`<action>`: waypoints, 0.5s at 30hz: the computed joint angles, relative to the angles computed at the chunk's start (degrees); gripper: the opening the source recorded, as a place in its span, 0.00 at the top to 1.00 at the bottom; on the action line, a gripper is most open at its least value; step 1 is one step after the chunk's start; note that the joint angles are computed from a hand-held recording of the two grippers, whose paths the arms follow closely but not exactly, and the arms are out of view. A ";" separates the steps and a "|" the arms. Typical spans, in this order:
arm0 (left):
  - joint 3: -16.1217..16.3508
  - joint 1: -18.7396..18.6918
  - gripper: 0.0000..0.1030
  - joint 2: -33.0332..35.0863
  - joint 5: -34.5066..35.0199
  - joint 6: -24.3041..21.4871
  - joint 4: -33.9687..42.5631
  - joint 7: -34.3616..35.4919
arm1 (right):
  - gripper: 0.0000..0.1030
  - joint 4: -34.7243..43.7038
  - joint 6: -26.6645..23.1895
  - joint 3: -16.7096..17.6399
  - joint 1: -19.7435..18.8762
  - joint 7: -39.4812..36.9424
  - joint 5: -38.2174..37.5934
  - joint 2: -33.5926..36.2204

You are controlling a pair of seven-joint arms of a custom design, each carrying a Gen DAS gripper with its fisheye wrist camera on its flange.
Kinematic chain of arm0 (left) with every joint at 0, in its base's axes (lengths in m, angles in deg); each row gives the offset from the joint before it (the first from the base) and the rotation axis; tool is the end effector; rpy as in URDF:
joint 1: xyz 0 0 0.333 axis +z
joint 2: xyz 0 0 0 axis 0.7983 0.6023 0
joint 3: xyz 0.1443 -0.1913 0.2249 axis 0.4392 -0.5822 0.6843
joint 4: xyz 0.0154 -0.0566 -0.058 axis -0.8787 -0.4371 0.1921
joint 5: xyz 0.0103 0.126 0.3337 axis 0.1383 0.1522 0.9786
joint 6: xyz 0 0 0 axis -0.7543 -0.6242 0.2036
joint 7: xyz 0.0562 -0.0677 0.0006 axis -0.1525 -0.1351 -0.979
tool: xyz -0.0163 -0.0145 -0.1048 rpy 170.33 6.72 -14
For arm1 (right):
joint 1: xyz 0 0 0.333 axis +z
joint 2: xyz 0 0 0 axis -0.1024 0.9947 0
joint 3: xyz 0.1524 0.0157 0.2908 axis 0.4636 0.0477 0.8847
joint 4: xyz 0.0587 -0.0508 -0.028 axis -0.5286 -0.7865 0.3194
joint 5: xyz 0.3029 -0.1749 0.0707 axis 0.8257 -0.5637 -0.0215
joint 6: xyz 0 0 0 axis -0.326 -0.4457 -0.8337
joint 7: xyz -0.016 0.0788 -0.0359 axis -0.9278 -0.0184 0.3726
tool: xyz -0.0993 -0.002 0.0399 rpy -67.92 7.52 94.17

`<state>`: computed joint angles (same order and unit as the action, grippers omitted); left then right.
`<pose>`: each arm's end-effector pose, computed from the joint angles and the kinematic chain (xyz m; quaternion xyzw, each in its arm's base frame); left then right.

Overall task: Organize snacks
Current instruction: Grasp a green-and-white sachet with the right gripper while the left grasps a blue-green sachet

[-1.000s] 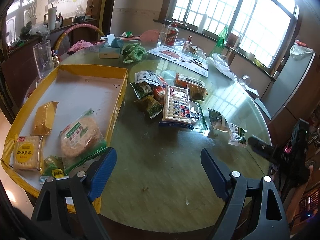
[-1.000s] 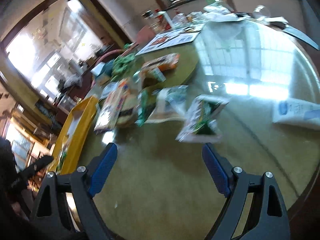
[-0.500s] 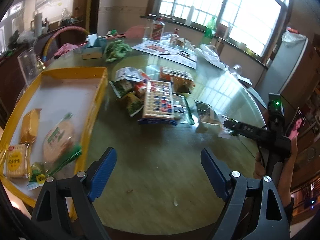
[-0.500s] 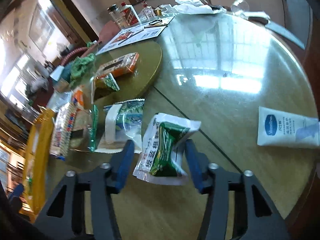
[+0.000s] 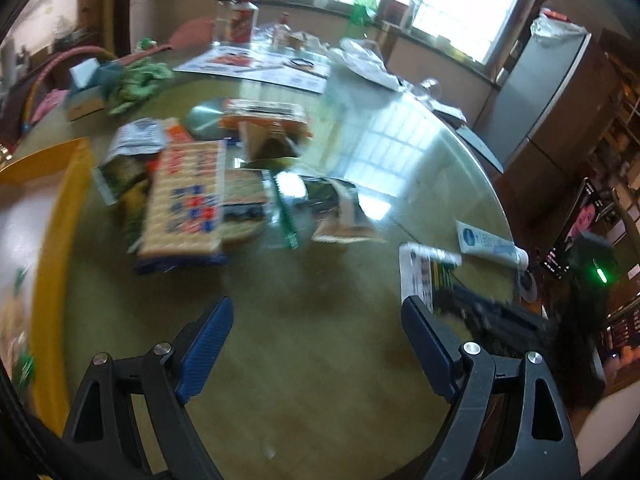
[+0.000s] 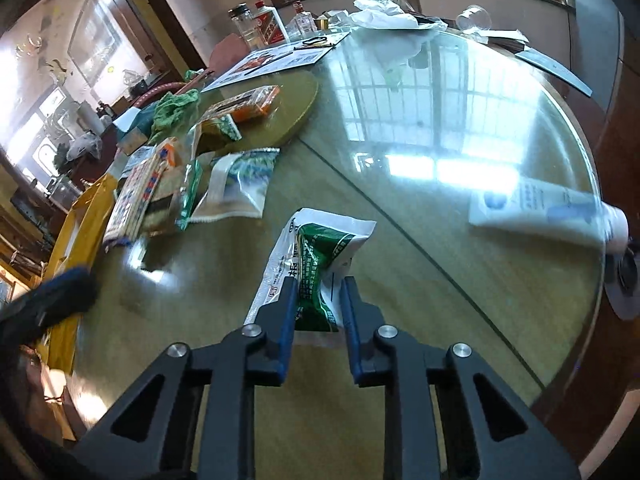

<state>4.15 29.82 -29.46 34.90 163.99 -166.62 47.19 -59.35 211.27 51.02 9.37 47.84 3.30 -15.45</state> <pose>0.4793 -0.3639 0.3824 -0.6991 0.6469 -0.2729 0.1355 0.5007 0.1361 0.3273 -0.7087 0.6273 -0.0506 0.3187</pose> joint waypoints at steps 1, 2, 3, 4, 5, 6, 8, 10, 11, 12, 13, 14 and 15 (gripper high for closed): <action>-1.06 1.04 0.16 1.59 -2.28 0.35 1.60 2.59 | 0.78 -0.60 -0.16 -0.01 -0.17 -0.52 0.38 -0.50; -1.52 1.53 0.16 2.80 -3.58 1.00 2.61 4.20 | 0.78 -1.28 -0.23 0.02 -0.35 -1.80 1.32 -1.11; -2.76 2.57 0.17 5.03 -6.26 1.19 4.90 7.43 | 0.78 -1.65 -0.39 -0.05 -0.45 -2.84 2.22 -1.43; -3.19 2.61 0.18 6.96 -8.14 -0.04 7.42 9.41 | 0.78 -1.92 -0.58 -0.11 -0.50 -3.98 3.30 -1.68; -3.21 2.32 0.18 8.31 -9.24 -0.98 9.29 10.93 | 0.78 -2.17 -0.66 -0.17 -0.39 -4.89 4.07 -1.94; -2.95 1.87 0.18 9.26 -9.81 -1.20 10.49 11.88 | 0.78 -2.42 -0.68 -0.26 -0.29 -5.90 4.91 -2.12; -1.85 0.19 0.18 12.05 -10.57 -3.73 14.91 13.03 | 0.78 -2.76 -0.91 -0.55 -0.07 -6.87 6.03 -2.46; -1.20 -0.64 0.18 14.05 -11.09 -4.76 17.84 14.18 | 0.77 -2.77 -1.33 -0.83 0.04 -7.67 7.16 -2.54; -0.43 -1.37 0.19 14.81 -10.97 -5.54 19.08 14.02 | 0.77 -2.82 -1.50 -0.97 0.12 -7.70 7.40 -2.61; 0.23 -2.01 0.20 15.62 -11.05 -6.98 20.49 13.81 | 0.77 -2.84 -1.40 -1.03 0.30 -7.88 7.52 -2.60; 0.80 -2.47 0.21 16.06 -11.07 -8.07 21.32 13.39 | 0.76 -2.85 -0.99 -1.02 0.55 -8.23 7.73 -2.58; 1.53 -2.91 0.25 16.53 -11.04 -9.05 22.10 12.40 | 0.76 -2.85 -0.68 -1.03 0.74 -8.33 7.86 -2.58; 1.84 -3.10 0.33 17.02 -11.04 -9.83 22.91 11.98 | 0.75 -2.84 -0.38 -1.00 0.91 -8.58 8.33 -2.58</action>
